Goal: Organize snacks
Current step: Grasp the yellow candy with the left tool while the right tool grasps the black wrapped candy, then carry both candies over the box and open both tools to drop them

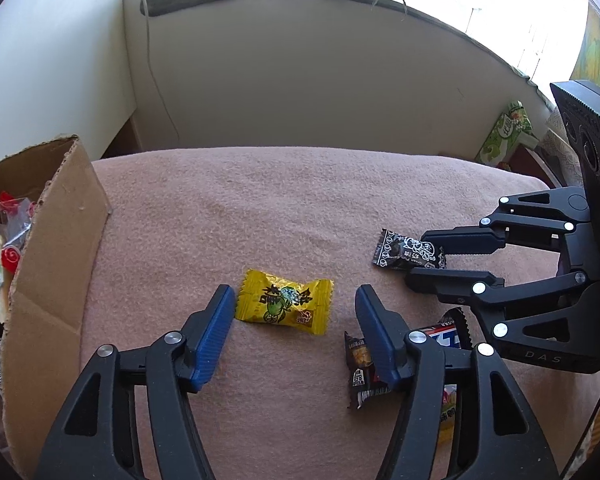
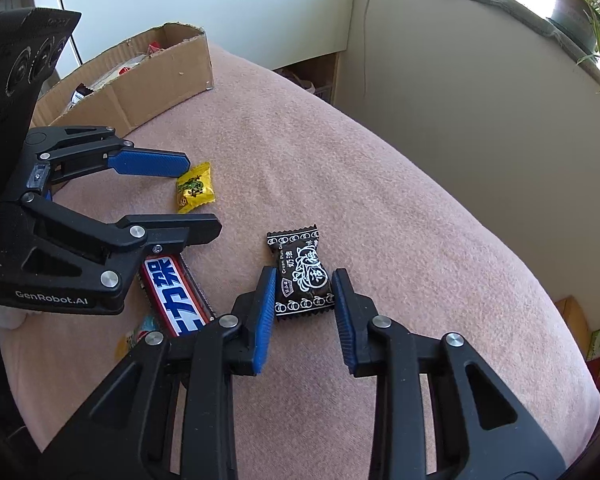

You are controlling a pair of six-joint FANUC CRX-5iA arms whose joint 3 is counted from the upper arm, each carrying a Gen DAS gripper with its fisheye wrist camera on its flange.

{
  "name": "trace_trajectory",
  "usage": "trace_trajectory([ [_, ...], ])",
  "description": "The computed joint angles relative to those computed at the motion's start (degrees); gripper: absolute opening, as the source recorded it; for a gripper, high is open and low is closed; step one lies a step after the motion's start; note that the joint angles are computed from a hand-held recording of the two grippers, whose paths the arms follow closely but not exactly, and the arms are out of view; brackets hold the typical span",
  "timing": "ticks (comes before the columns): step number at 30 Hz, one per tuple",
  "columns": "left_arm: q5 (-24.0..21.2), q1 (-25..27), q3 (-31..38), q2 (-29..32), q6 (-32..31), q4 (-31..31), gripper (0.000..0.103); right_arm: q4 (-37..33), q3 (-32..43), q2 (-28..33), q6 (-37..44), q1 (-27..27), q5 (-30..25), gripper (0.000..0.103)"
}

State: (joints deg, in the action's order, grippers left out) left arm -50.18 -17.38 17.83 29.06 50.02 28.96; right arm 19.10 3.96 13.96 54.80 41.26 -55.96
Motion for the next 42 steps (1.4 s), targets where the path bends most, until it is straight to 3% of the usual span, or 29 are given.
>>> trace_trajectory([
  [3,0.74,-0.19,-0.10,0.10,0.34,-0.13,0.062,0.42,-1.58,-1.11,-1.15,0.08,0.70,0.029],
  [8,1.31,0.75,-0.52,0.13,0.55,0.86,0.033,1.29,-2.64,-1.60,-2.81,0.16,1.60,0.029],
  [11,1.01,1.42,-0.87,0.33,0.45,2.73,0.026,2.14,-3.32,-1.98,-3.99,0.59,1.64,0.029],
  [30,4.15,3.69,-11.16,-6.74,-10.20,12.91,0.025,10.14,-6.52,-5.76,-14.30,4.89,-0.16,0.028],
  [42,4.89,7.01,-17.02,-12.10,-17.26,20.88,0.025,13.83,-2.57,-4.87,-16.71,8.95,-1.89,0.028],
])
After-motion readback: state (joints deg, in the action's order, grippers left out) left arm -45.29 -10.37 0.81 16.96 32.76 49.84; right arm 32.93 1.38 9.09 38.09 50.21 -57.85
